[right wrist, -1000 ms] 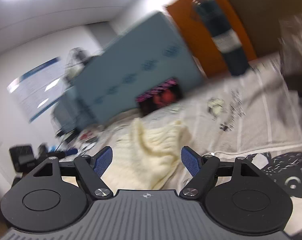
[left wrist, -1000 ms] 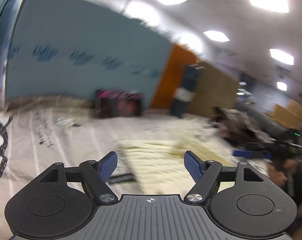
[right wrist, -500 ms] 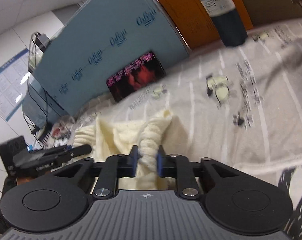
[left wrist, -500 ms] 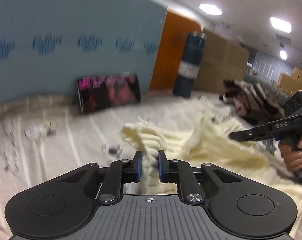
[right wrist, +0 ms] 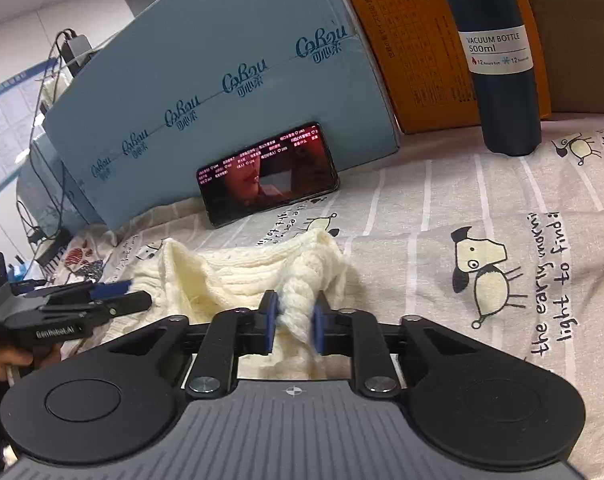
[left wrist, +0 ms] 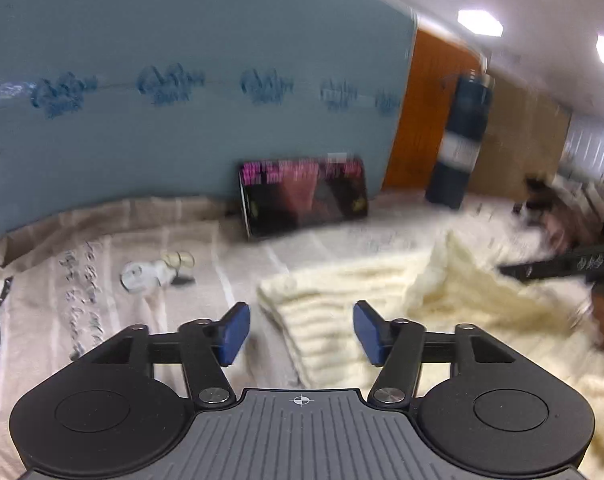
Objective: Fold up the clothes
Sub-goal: 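Open both grippers and spread the sweater flat on the table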
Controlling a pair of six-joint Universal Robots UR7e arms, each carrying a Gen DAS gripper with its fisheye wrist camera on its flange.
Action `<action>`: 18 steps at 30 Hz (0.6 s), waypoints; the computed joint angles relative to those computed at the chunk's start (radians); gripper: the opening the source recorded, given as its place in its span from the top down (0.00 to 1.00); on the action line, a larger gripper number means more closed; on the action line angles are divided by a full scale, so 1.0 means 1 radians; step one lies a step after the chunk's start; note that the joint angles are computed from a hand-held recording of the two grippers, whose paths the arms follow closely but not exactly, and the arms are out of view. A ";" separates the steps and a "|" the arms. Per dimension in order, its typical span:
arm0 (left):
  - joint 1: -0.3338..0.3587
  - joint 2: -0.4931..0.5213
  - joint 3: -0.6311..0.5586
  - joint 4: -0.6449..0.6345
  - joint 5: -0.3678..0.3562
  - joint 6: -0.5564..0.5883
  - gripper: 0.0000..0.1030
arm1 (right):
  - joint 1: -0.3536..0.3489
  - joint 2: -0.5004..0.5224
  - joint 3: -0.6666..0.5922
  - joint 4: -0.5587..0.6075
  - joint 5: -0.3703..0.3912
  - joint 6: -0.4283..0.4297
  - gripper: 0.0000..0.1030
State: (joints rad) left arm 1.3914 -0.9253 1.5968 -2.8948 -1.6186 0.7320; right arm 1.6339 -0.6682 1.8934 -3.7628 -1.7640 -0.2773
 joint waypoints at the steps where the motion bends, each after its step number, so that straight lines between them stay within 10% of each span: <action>1: 0.013 -0.013 -0.004 0.024 -0.056 0.013 0.37 | 0.002 -0.004 0.007 -0.017 -0.008 -0.001 0.68; 6: 0.055 -0.073 -0.024 0.272 -0.272 0.193 0.23 | 0.022 -0.026 0.078 -0.170 0.025 -0.113 0.40; 13: 0.043 -0.093 -0.038 0.509 -0.267 0.351 0.22 | -0.011 -0.137 0.224 0.067 0.397 -0.295 0.16; 18: 0.042 -0.090 -0.038 0.526 -0.254 0.354 0.22 | 0.025 -0.122 0.224 0.192 0.319 -0.387 0.18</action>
State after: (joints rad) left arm 1.4339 -1.0153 1.5592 -2.3689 -1.8726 1.0861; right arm 1.6590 -0.7902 2.1171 -3.5712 -1.4454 -0.6647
